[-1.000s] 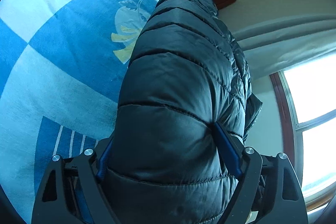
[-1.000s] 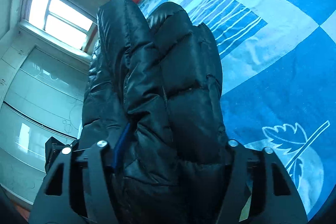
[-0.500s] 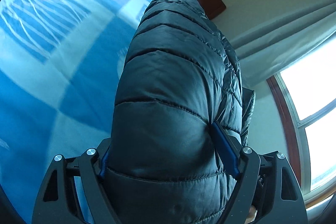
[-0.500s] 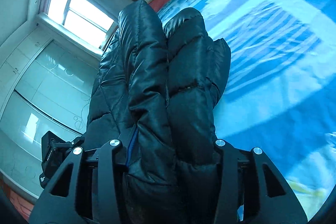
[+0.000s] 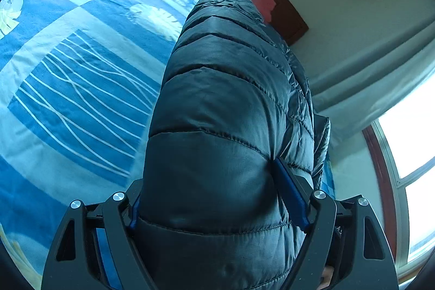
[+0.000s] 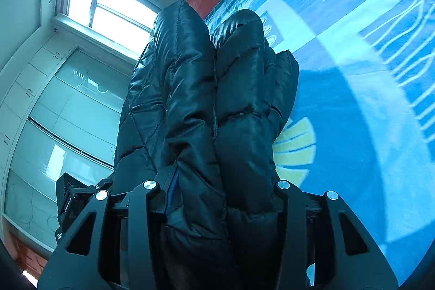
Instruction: Fold large clothes
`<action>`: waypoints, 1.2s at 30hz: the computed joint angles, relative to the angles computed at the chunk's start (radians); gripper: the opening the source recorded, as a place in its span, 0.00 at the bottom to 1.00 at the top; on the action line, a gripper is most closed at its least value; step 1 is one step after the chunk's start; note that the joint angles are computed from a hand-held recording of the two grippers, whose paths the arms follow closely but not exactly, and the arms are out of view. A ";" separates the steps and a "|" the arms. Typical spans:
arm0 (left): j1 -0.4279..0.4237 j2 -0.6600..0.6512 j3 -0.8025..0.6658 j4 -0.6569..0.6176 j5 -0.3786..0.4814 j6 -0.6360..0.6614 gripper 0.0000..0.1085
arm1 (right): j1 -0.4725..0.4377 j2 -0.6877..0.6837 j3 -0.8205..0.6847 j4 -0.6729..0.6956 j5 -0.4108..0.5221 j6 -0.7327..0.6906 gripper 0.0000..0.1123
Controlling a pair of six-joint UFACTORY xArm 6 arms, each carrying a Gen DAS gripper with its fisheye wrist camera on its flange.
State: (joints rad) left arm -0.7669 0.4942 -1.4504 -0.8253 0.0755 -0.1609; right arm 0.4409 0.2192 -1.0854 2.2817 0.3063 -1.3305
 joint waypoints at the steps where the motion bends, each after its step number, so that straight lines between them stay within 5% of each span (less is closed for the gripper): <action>1: 0.005 0.006 -0.007 -0.008 0.009 0.002 0.72 | 0.002 0.010 -0.012 -0.009 -0.006 0.011 0.38; 17: 0.001 0.034 0.006 -0.245 -0.013 0.223 0.75 | -0.019 0.087 -0.050 0.029 0.026 0.012 0.45; 23: 0.017 0.050 -0.019 -0.193 0.012 0.167 0.75 | -0.022 0.089 -0.049 0.035 0.024 0.012 0.48; 30: 0.036 0.031 -0.022 -0.289 0.064 0.257 0.75 | -0.032 0.069 -0.026 0.018 0.045 0.049 0.60; 36: 0.033 -0.005 0.022 -0.142 0.043 0.145 0.75 | -0.035 0.025 0.015 0.057 0.024 0.016 0.68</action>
State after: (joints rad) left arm -0.7338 0.4891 -1.4286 -0.9673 0.1182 -0.0161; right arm 0.4060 0.2445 -1.0699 2.3385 0.3308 -1.3149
